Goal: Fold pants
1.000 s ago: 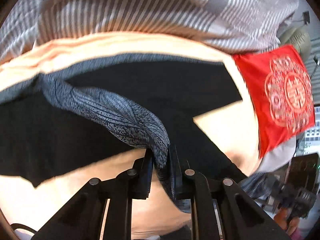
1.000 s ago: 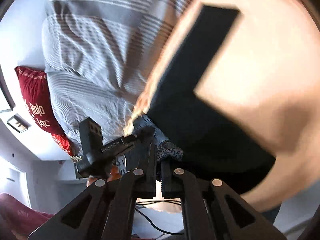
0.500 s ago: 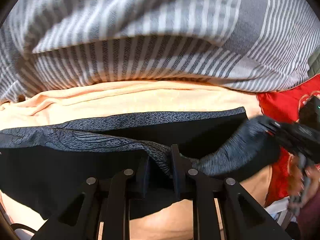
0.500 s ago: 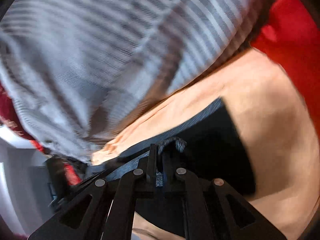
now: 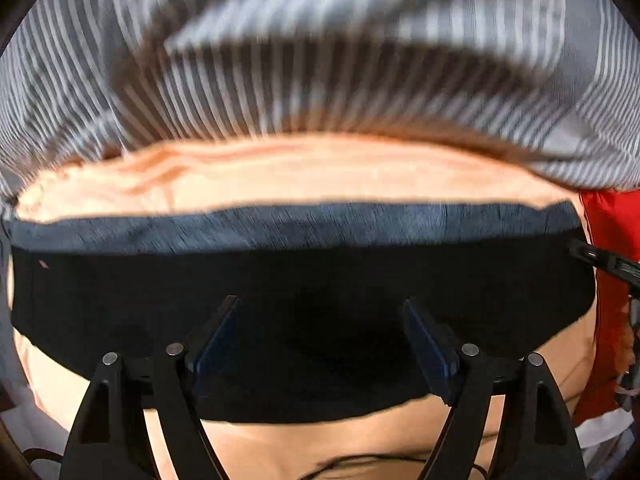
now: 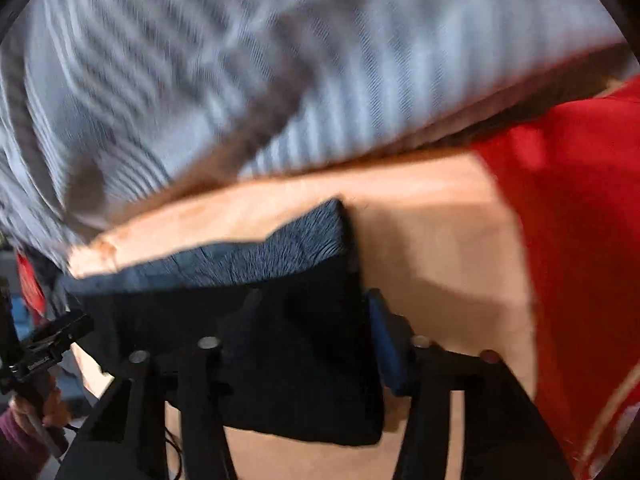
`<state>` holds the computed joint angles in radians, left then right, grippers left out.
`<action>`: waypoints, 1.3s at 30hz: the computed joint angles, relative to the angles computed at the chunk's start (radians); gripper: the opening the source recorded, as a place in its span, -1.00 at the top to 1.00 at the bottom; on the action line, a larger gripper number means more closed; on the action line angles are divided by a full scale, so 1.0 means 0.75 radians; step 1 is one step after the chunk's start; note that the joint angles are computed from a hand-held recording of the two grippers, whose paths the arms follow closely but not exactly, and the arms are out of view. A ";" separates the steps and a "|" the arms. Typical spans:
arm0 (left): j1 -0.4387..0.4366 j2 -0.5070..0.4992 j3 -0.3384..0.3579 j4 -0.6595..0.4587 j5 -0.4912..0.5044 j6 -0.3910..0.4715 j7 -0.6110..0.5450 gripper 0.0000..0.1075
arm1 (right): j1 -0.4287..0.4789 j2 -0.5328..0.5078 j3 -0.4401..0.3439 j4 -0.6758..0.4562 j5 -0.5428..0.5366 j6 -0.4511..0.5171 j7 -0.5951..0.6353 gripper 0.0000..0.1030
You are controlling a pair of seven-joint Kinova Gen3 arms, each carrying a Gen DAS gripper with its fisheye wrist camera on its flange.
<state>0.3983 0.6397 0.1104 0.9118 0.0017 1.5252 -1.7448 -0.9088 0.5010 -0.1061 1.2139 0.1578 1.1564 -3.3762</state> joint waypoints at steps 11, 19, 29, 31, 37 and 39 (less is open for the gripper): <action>0.004 -0.066 -0.019 0.140 -0.091 -0.093 -0.076 -0.52 | -0.284 -0.137 0.121 0.068 0.169 0.103 -0.512 0.21; 0.077 -0.048 -0.013 0.259 -0.147 -0.201 0.036 -0.51 | -0.182 0.046 -0.044 -0.177 0.149 0.181 -0.329 0.64; 0.193 0.099 -0.016 0.099 -0.122 -0.280 0.132 -0.51 | 0.008 0.236 -0.070 -0.306 0.182 0.011 0.059 0.80; 0.189 0.091 -0.013 0.136 -0.118 -0.335 0.139 -0.51 | -0.039 0.208 0.013 -0.255 0.181 0.028 0.015 1.00; 0.150 0.119 -0.023 0.071 -0.122 -0.286 0.130 -0.51 | -0.118 0.095 0.106 -0.152 0.140 0.125 -0.221 0.93; 0.108 0.084 -0.016 0.078 -0.106 -0.252 0.098 -0.51 | -0.146 0.119 0.093 -0.249 0.160 0.191 -0.222 0.89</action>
